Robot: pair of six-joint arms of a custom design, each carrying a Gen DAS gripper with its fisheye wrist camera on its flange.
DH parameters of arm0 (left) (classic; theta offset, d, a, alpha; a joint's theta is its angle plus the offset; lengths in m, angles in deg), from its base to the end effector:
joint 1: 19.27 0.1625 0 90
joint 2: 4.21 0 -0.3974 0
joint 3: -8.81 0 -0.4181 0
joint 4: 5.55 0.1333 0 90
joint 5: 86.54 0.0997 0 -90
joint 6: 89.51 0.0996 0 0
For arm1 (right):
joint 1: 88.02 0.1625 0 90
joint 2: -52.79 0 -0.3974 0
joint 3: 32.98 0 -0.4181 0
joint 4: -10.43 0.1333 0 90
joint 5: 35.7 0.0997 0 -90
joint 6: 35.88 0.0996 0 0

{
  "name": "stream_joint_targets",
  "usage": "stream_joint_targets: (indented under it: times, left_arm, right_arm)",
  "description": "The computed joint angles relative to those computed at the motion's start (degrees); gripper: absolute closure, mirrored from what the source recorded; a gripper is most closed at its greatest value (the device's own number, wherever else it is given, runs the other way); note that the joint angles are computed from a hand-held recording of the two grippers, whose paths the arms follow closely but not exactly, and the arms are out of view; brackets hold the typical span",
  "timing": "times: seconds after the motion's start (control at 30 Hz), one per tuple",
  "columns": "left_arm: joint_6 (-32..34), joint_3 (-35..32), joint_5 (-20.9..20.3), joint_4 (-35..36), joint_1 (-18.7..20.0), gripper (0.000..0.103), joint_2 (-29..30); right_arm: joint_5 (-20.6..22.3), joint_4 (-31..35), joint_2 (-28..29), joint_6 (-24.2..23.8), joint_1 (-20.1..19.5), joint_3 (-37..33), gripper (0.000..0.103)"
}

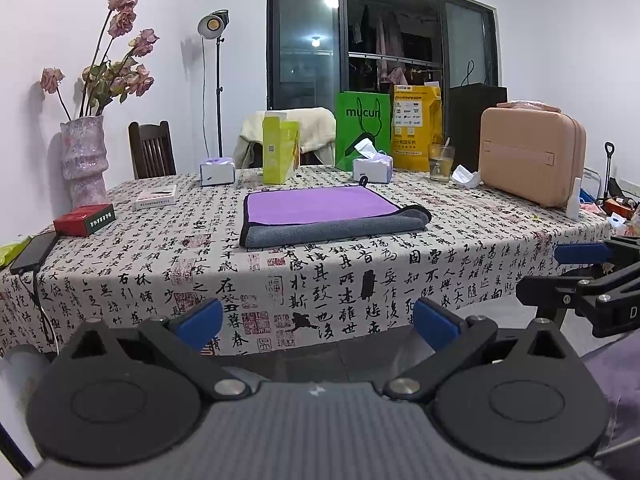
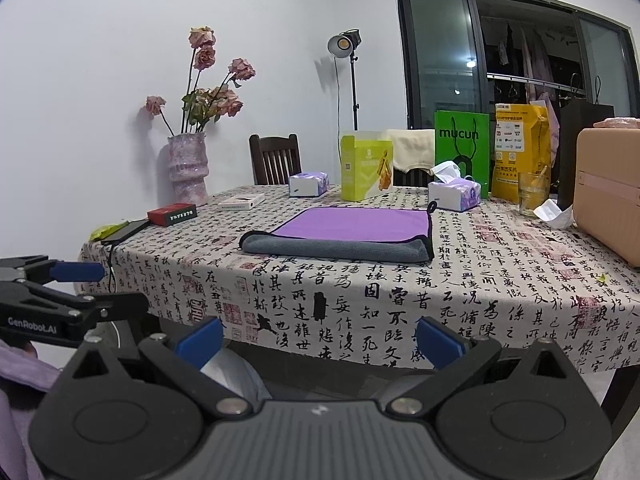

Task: Fold towel

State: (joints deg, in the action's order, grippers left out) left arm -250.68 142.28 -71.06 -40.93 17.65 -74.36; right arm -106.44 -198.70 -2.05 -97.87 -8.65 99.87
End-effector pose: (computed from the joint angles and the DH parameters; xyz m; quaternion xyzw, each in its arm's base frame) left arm -0.1017 -0.3632 0.0622 0.1478 0.7353 -0.5448 0.3750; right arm 0.0798 -0.4755 0.0731 0.4530 -0.8065 0.3718 0.0788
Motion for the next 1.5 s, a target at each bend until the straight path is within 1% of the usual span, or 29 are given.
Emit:
stream_joint_targets:
  times: [0.17, 0.3, 0.4, 0.53, 0.8, 0.9, 0.97, 1.03, 1.1, 1.2, 1.27, 1.5]
  left_arm:
    - [1.5, 0.3, 0.0, -1.2, 0.1, 0.000, -0.5]
    - [0.7, -0.1, 0.4, -0.2, 0.4, 0.000, -0.2]
    - [2.3, -0.1, 0.3, -1.3, 0.6, 0.000, -0.6]
    - [5.4, 0.5, 0.1, -3.8, 0.6, 0.000, -1.4]
    - [8.3, 0.8, 0.4, -5.4, 0.9, 0.000, -2.1]
    - [11.5, 1.2, 0.7, -8.0, 1.4, 0.000, -2.6]
    - [14.4, 1.3, 1.0, -10.3, 1.9, 0.000, -3.0]
    - [19.9, 2.1, 1.4, -15.3, 2.8, 0.000, -3.7]
    - [22.1, 1.5, 1.7, -16.9, 4.1, 0.000, -3.6]
    - [22.1, 0.0, 2.7, -16.2, 6.1, 0.000, -3.2]
    - [20.9, -1.5, 3.5, -14.3, 7.5, 0.000, -2.5]
    - [20.9, -4.1, 5.9, -12.2, 10.4, 0.000, -1.6]
  right_arm:
    - [-0.2, 0.2, 0.1, 0.0, 0.2, -0.1, 0.000]
    - [-0.4, 0.1, 0.4, -0.3, 0.2, -0.3, 0.000]
    - [-0.5, -0.5, 0.8, -0.4, 0.4, -0.6, 0.000]
    - [0.5, -0.2, 1.0, -0.6, 0.3, -0.6, 0.000]
    - [0.9, -0.4, 1.3, -0.5, 0.3, -0.6, 0.000]
    - [1.0, -0.3, 1.5, -0.3, 0.5, -1.0, 0.000]
    - [1.5, -0.3, 1.9, 0.1, 0.5, -1.4, 0.000]
    - [1.8, -0.1, 2.6, 0.8, 0.6, -2.2, 0.000]
    - [2.0, -0.2, 3.5, 1.4, 0.8, -3.1, 0.000]
    - [1.6, 0.1, 5.0, 2.3, 1.0, -4.8, 0.000]
    - [1.3, 0.6, 5.7, 3.0, 1.2, -5.9, 0.000]
    - [0.2, 1.1, 8.2, 5.4, 2.0, -10.0, 0.000]
